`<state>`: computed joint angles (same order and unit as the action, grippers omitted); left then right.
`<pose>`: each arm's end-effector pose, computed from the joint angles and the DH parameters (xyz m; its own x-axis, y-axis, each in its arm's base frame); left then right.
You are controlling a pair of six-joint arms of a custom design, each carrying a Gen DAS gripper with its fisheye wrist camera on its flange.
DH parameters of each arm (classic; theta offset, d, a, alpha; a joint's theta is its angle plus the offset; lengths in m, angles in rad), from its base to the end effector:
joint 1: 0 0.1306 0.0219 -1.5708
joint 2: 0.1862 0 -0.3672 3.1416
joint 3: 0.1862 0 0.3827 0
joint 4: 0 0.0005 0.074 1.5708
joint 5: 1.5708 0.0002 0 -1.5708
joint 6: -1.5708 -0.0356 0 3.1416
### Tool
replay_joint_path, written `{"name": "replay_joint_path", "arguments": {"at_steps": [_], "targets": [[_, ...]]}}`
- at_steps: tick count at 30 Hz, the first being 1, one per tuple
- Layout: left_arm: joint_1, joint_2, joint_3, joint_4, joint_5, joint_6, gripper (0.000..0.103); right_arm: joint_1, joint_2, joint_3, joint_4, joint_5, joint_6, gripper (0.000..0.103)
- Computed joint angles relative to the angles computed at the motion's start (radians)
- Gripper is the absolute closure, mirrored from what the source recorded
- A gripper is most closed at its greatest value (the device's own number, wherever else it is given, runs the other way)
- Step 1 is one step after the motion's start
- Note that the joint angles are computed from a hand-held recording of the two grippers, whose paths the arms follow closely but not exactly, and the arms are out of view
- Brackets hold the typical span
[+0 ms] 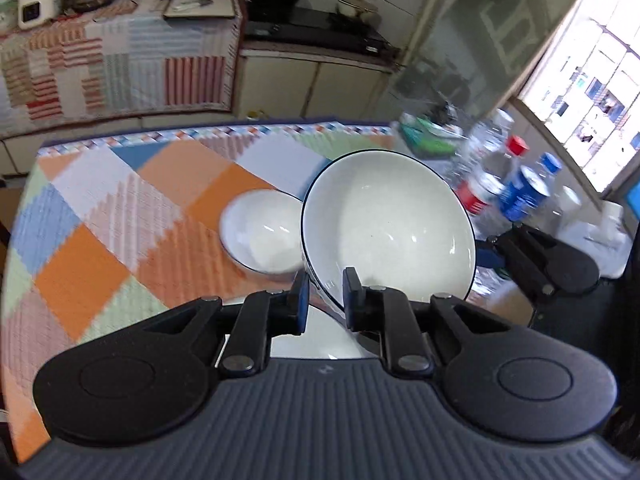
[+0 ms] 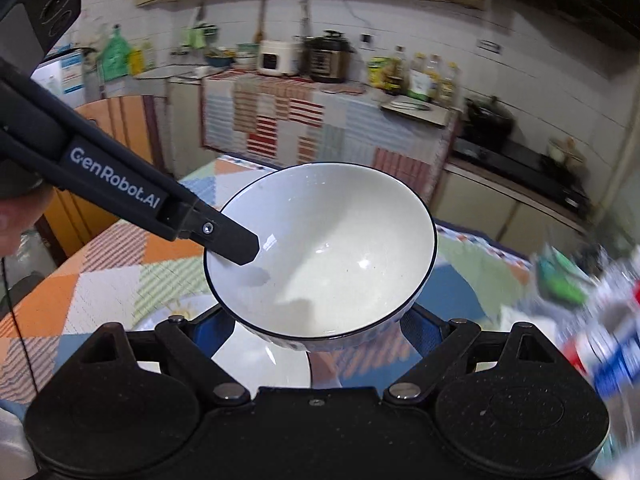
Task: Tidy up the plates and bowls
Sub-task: 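Lift and carry the second bowl over the first bowl with both tools, then lower the second bowl into the first bowl and open both tools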
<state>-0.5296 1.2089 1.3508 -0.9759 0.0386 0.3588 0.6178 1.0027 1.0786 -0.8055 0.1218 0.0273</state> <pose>0.3529 -0.2088 0.4650 -0.7836 0.0521 -0.6191 0.2692 0.9266 -0.2627 0.2865 0.1977 0.4273 -0.5295 -0.4095 -0.7430 -0.5158 0.8507 -0.1013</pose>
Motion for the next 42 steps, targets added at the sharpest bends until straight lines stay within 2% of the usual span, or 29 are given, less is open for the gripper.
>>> {"name": "replay_joint_path", "arguments": {"at_steps": [3, 6, 10, 16, 19, 22, 32, 37, 40, 42], "targets": [[0.033, 0.008, 0.013, 0.003, 0.002, -0.01, 0.088, -0.043, 0.054, 0.052, -0.006, -0.1, 0.098, 0.015], [0.054, 0.022, 0.019, 0.013, -0.001, -0.023, 0.088, -0.066, 0.1, 0.101, -0.021, -0.16, 0.111, 0.015], [0.075, 0.066, 0.028, 0.034, -0.009, -0.028, 0.088, -0.071, 0.164, 0.144, -0.028, -0.166, 0.137, 0.015], [0.112, 0.155, 0.018, 0.084, 0.018, 0.013, 0.088, -0.097, 0.295, 0.224, -0.08, -0.182, 0.164, 0.015], [0.116, 0.184, 0.004, 0.116, 0.008, 0.015, 0.088, -0.109, 0.346, 0.238, -0.092, -0.203, 0.13, 0.015], [0.116, 0.224, 0.013, 0.115, 0.003, 0.012, 0.088, -0.123, 0.376, 0.233, -0.091, -0.225, 0.09, 0.015], [0.098, 0.298, 0.042, 0.122, -0.051, -0.03, 0.088, -0.126, 0.439, 0.26, -0.122, -0.195, 0.047, 0.015], [0.087, 0.317, 0.046, 0.132, -0.093, -0.044, 0.087, -0.125, 0.474, 0.289, -0.142, -0.159, 0.055, 0.015], [0.071, 0.313, 0.026, 0.167, -0.155, -0.067, 0.088, -0.112, 0.449, 0.252, -0.095, -0.122, 0.068, 0.013], [0.071, 0.317, 0.027, 0.165, -0.157, -0.063, 0.088, -0.112, 0.443, 0.243, -0.083, -0.121, 0.062, 0.013]]}}
